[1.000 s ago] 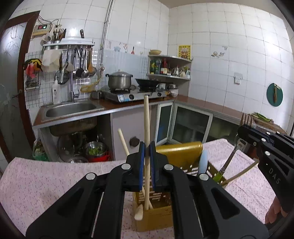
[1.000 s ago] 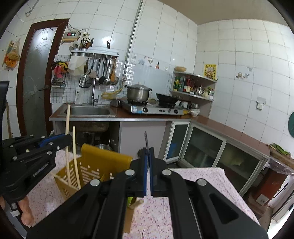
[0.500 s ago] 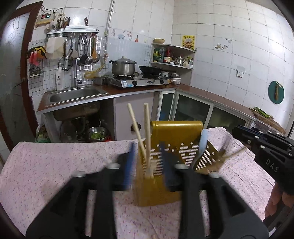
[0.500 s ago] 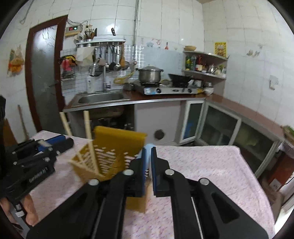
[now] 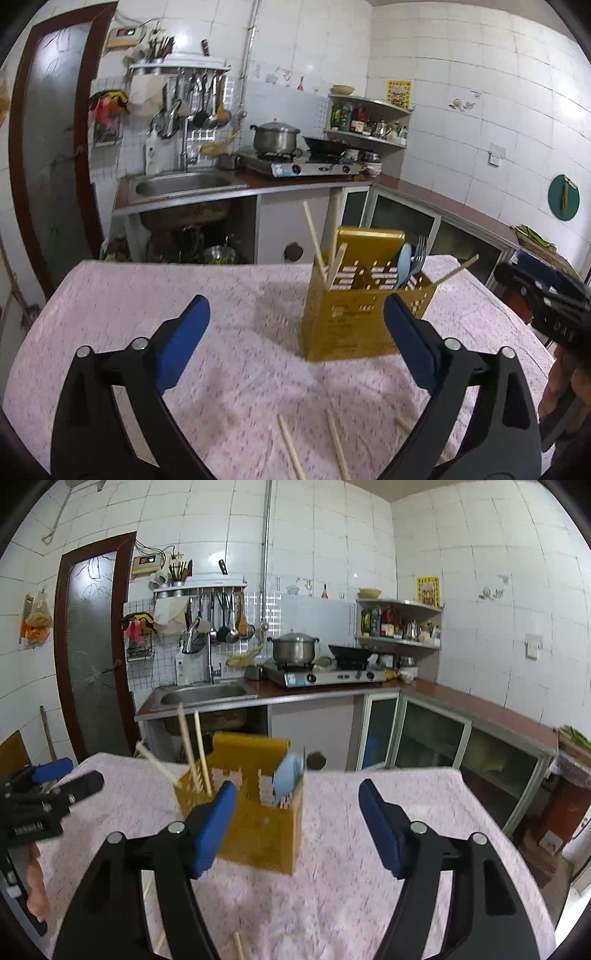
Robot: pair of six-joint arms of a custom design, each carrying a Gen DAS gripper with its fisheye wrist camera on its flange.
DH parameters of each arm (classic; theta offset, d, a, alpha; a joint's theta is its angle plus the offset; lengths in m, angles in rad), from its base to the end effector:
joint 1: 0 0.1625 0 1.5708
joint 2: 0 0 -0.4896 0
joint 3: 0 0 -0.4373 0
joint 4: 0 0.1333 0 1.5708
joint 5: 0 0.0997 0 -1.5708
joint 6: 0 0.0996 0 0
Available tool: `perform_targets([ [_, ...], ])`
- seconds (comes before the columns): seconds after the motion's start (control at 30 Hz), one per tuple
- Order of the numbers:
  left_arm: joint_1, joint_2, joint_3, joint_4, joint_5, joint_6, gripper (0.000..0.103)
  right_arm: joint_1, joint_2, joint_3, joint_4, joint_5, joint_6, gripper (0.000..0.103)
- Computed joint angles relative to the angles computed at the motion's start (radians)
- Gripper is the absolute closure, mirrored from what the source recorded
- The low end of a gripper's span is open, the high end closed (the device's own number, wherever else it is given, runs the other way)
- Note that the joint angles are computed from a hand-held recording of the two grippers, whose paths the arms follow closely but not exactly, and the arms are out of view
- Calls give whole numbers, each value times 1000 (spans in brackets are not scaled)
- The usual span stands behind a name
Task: Organize utensils
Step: 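Move both open tools back toward the remaining chopsticks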
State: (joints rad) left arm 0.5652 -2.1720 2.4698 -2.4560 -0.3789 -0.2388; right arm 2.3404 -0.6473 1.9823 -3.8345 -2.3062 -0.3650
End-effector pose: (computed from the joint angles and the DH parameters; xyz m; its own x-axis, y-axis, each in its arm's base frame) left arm -0.0855 -0.3217 0.4625 -0.7812 -0.0699 -0.6203 0.5333 0.4418 -0.7214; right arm 0.4733 -0.3930 0.0682 -0.6980 -0.2751 0.6612 -0.7128 0.3553 -0.6047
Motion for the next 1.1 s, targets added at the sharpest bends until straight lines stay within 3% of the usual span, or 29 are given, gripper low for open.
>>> perform_targets([
  [0.13, -7, -61, 7, 184, 47, -138, 5, -8, 0, 54, 23, -11, 51, 35],
  [0.37, 80, -105, 20, 426, -18, -287, 5, -30, 24, 138, 110, -7, 132, 35],
  [0.57, 181, -59, 21, 472, -114, -317, 5, -55, 51, 154, 201, -1, 175, 35],
  [0.73, 191, -32, 39, 511, -132, -358, 7, -56, 69, 145, 248, 6, 163, 37],
  [0.83, 191, -26, 49, 501, -145, -361, 7, -62, 71, 142, 277, 16, 166, 44],
  [1.1, 259, 2, 53, 435, -220, -318, 40, -76, 74, 135, 340, 28, 194, 58],
])
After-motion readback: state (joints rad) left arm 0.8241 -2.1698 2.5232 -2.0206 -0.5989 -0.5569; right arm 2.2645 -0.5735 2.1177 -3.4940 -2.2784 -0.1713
